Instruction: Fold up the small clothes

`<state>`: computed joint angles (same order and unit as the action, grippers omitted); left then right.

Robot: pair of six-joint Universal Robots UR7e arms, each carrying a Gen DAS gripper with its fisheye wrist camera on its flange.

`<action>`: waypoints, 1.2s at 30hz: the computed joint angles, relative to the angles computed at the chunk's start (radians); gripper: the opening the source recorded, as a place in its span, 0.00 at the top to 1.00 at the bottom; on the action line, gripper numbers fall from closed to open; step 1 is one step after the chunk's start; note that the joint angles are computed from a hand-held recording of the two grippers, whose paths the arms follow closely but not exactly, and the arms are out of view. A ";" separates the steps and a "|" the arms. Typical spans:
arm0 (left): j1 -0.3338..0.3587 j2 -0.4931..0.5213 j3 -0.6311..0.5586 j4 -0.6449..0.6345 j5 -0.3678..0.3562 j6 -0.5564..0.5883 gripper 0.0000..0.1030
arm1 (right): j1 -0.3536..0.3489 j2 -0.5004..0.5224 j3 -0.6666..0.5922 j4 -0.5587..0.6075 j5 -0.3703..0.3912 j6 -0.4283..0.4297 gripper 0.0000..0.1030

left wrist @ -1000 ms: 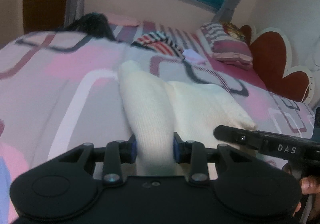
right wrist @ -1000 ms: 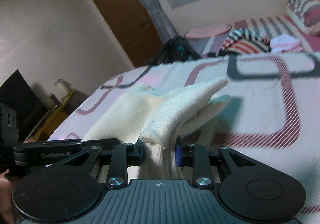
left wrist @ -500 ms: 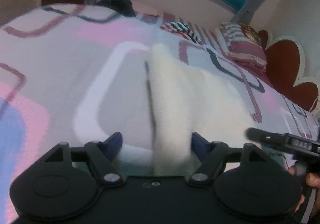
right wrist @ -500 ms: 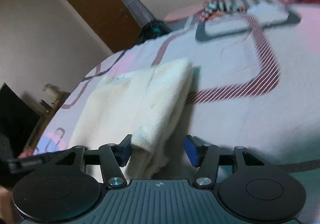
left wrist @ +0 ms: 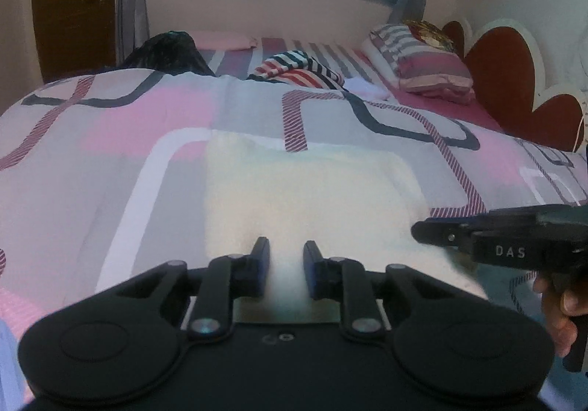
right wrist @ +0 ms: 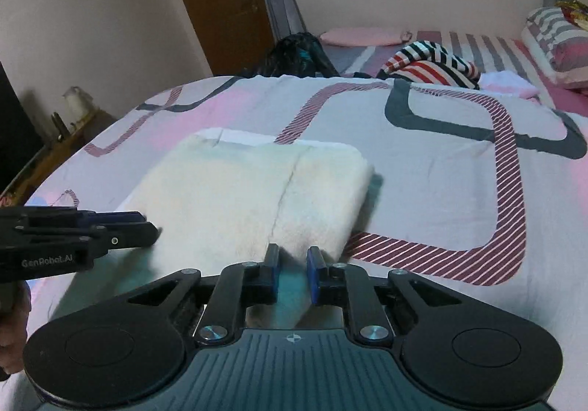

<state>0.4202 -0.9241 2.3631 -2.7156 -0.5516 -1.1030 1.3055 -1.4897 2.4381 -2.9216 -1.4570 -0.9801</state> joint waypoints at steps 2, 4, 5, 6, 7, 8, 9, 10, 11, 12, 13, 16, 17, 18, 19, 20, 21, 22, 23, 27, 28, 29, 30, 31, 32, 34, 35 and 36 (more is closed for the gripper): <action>-0.003 0.006 -0.011 0.026 0.004 0.001 0.82 | 0.005 0.010 -0.008 0.003 -0.016 -0.008 0.86; -0.005 -0.012 -0.022 0.071 -0.008 -0.009 0.82 | 0.022 0.013 -0.016 0.011 -0.042 -0.003 0.86; -0.023 -0.031 -0.025 0.119 -0.011 -0.039 0.83 | 0.029 0.003 -0.017 0.016 -0.052 0.005 0.86; -0.043 -0.039 -0.021 0.136 -0.008 -0.051 0.82 | 0.033 -0.023 -0.007 0.022 -0.050 0.001 0.86; -0.072 -0.056 -0.010 0.174 -0.007 -0.087 0.80 | 0.029 -0.057 0.001 0.048 -0.032 -0.014 0.86; -0.096 -0.072 0.002 0.214 -0.018 -0.136 0.82 | 0.020 -0.098 0.009 0.088 -0.011 -0.028 0.86; -0.117 -0.079 0.011 0.233 -0.030 -0.171 0.82 | 0.009 -0.142 0.017 0.143 0.005 -0.043 0.86; -0.139 -0.083 0.025 0.236 -0.044 -0.196 0.81 | 0.006 -0.183 0.028 0.195 0.010 -0.067 0.86; -0.158 -0.083 0.034 0.255 -0.062 -0.229 0.82 | 0.000 -0.216 0.048 0.217 0.010 -0.103 0.86; -0.172 -0.081 0.040 0.266 -0.084 -0.254 0.82 | -0.007 -0.246 0.070 0.233 0.004 -0.138 0.85; -0.182 -0.075 0.049 0.259 -0.108 -0.269 0.82 | -0.007 -0.260 0.083 0.251 -0.016 -0.150 0.85; -0.211 -0.058 0.078 0.240 -0.151 -0.328 0.82 | -0.009 -0.246 0.136 0.167 -0.100 -0.169 0.86; -0.220 -0.056 0.088 0.227 -0.157 -0.345 0.82 | -0.012 -0.235 0.145 0.151 -0.122 -0.163 0.86; -0.225 -0.057 0.093 0.224 -0.160 -0.359 0.81 | -0.029 -0.238 0.158 0.131 -0.110 -0.175 0.86; -0.231 -0.061 0.092 0.237 -0.166 -0.377 0.81 | -0.032 -0.243 0.161 0.129 -0.109 -0.169 0.86; -0.240 -0.066 0.088 0.258 -0.172 -0.394 0.81 | -0.029 -0.249 0.160 0.131 -0.116 -0.149 0.86; -0.256 -0.076 0.084 0.290 -0.175 -0.419 0.81 | -0.028 -0.272 0.161 0.151 -0.113 -0.137 0.86; -0.274 -0.087 0.086 0.315 -0.174 -0.442 0.81 | -0.038 -0.312 0.163 0.194 -0.093 -0.140 0.86; -0.295 -0.096 0.089 0.337 -0.175 -0.469 0.81 | -0.053 -0.362 0.167 0.250 -0.064 -0.153 0.85; -0.326 -0.098 0.100 0.362 -0.216 -0.513 0.81 | -0.094 -0.493 0.207 0.358 -0.047 -0.218 0.85; -0.323 -0.090 0.103 0.349 -0.232 -0.513 0.81 | -0.086 -0.483 0.227 0.320 -0.075 -0.216 0.85; -0.319 -0.080 0.105 0.338 -0.241 -0.509 0.81 | -0.087 -0.470 0.246 0.274 -0.101 -0.221 0.86; -0.322 -0.075 0.105 0.342 -0.238 -0.515 0.81 | -0.105 -0.464 0.261 0.246 -0.095 -0.230 0.86; -0.321 -0.072 0.102 0.347 -0.235 -0.521 0.81 | -0.121 -0.464 0.268 0.236 -0.079 -0.227 0.86; -0.320 -0.069 0.096 0.360 -0.232 -0.528 0.81 | -0.122 -0.461 0.272 0.225 -0.077 -0.214 0.86; -0.326 -0.058 0.085 0.385 -0.229 -0.550 0.81 | -0.123 -0.462 0.284 0.201 -0.075 -0.215 0.86; -0.332 -0.051 0.077 0.403 -0.231 -0.559 0.81 | -0.130 -0.476 0.292 0.200 -0.072 -0.225 0.86; -0.337 -0.048 0.070 0.422 -0.234 -0.563 0.81 | -0.130 -0.477 0.297 0.191 -0.072 -0.226 0.86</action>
<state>0.0828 -0.9719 2.4332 -2.2939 -0.7855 -1.6664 1.1758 -1.9665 2.7352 -2.7310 -1.5290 -1.2060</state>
